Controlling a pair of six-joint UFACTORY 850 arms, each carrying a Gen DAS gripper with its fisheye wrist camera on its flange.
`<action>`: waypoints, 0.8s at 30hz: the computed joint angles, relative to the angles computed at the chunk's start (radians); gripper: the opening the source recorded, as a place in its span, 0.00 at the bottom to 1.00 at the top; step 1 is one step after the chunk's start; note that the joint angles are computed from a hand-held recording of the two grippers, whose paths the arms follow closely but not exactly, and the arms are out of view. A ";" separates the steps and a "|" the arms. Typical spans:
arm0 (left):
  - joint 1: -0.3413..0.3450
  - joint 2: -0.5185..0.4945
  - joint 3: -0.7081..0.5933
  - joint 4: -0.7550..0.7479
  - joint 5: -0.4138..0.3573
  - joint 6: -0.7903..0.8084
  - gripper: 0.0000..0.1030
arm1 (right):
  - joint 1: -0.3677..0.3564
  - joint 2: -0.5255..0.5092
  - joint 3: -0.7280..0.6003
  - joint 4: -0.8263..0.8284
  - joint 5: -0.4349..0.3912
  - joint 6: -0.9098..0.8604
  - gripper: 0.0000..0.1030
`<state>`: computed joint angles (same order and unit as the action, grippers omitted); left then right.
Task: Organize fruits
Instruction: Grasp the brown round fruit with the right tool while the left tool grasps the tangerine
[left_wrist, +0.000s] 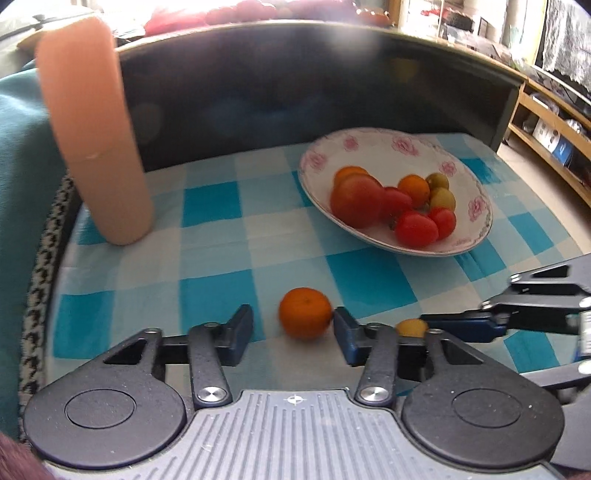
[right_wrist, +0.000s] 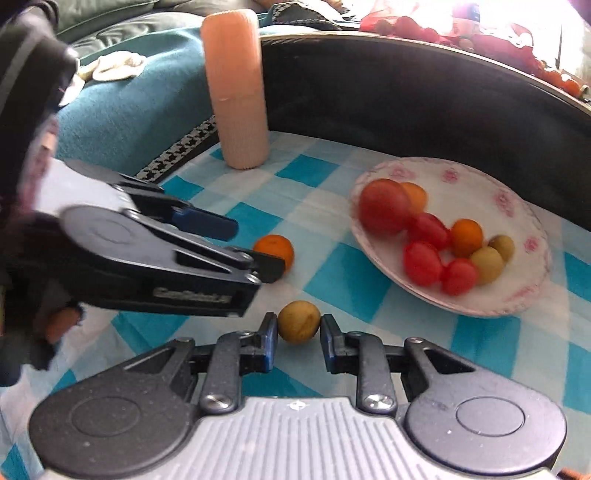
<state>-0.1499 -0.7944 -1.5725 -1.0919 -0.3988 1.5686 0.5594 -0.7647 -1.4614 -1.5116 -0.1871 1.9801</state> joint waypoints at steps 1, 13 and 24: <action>-0.005 -0.002 0.001 0.015 0.008 -0.011 0.40 | -0.001 0.009 0.012 -0.017 -0.002 0.021 0.27; -0.024 0.048 0.063 0.014 0.022 -0.052 0.37 | -0.011 0.088 0.121 -0.083 -0.047 0.133 0.27; -0.005 0.201 0.303 -0.092 0.024 0.173 0.38 | 0.052 0.161 0.216 0.129 -0.141 -0.068 0.27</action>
